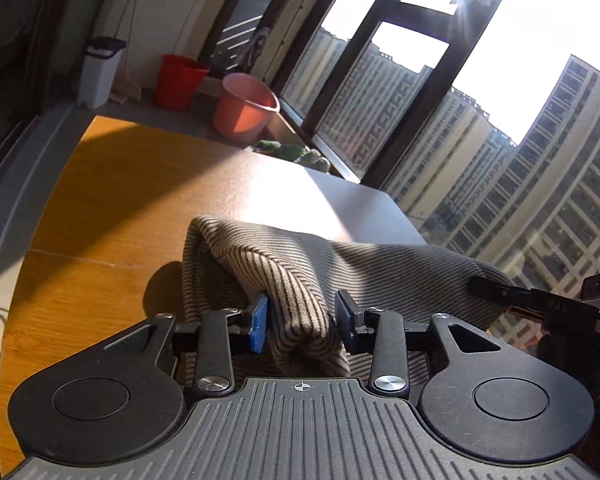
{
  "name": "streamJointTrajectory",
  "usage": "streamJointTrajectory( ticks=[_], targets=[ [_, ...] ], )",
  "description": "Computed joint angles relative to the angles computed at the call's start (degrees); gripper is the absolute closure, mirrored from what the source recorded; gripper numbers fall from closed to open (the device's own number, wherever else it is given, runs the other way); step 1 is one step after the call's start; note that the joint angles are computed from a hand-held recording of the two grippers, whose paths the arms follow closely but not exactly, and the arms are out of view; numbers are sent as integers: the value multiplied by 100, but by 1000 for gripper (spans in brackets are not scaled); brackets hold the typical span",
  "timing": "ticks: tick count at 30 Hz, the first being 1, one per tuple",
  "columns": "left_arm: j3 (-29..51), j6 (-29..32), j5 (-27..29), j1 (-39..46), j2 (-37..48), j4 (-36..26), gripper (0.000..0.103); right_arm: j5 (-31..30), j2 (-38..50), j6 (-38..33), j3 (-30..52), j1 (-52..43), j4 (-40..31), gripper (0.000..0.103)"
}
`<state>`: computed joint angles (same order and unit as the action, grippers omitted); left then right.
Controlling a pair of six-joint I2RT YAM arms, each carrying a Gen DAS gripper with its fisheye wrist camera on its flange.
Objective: Fold clothes
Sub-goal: 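Fold the lifted shirt end over the body with both grippers, then open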
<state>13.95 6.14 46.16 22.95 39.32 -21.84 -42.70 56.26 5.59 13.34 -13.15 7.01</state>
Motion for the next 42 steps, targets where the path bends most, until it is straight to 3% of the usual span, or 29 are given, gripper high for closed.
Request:
streamJointTrajectory(
  ticks=[3,5,8,10,12,13,16,17,20,26,28,30,35,37,38,39,40,42],
  targets=[
    [-115,234,190,215,30,-223,62,-156,72,-245,-136,-331,-215,79],
    [-148,113,153,211,551,129,53,-32,545,-143,-197,-395,54,73],
    [-194,-344,-86,-103,1371,966,38,-171,1294,210,-366,-397,789,52],
    [-260,-748,-304,-536,1770,1623,35,-11,1313,516,-637,-112,1487,42],
    [-349,-1232,-704,-1111,2036,2332,36,639,1185,565,-722,479,1765,45],
    [-386,-1438,-938,-1380,2189,2713,36,985,1244,579,-708,788,1916,56],
    [-167,-1653,-1580,-1868,2725,3409,53,1434,2107,727,-248,1349,2348,79],
    [-32,-1691,-1601,-1857,2912,3499,62,1519,2325,778,-51,1444,2405,80],
    [268,-1860,-1487,-1738,2841,3299,67,1351,2205,964,170,1417,2389,83],
    [-150,-1498,-1190,-1591,1181,2243,67,806,1317,986,-174,1104,2074,83],
    [-286,-1360,-1063,-1464,1053,2130,67,727,1259,859,-375,990,2076,82],
    [-410,-1267,-1083,-1395,1239,2298,66,801,1450,755,-545,955,2299,82],
    [-509,-1303,-1167,-1258,2629,3577,62,775,2573,810,-504,799,3170,78],
    [-496,-1327,-1171,-1186,2762,3784,60,1129,2406,610,-456,850,3023,62],
    [-458,-1344,-1266,-1184,2701,3729,55,1284,2265,517,-440,854,2871,62],
    [-418,-1325,-1347,-1142,2526,3566,50,1378,2050,455,-467,793,2713,55],
    [-385,-1289,-1371,-1045,2288,3359,48,1483,1798,408,-511,717,2554,39],
    [-333,-1160,-1295,-745,1689,2798,42,1942,1151,314,-705,600,2312,17]
  ],
)
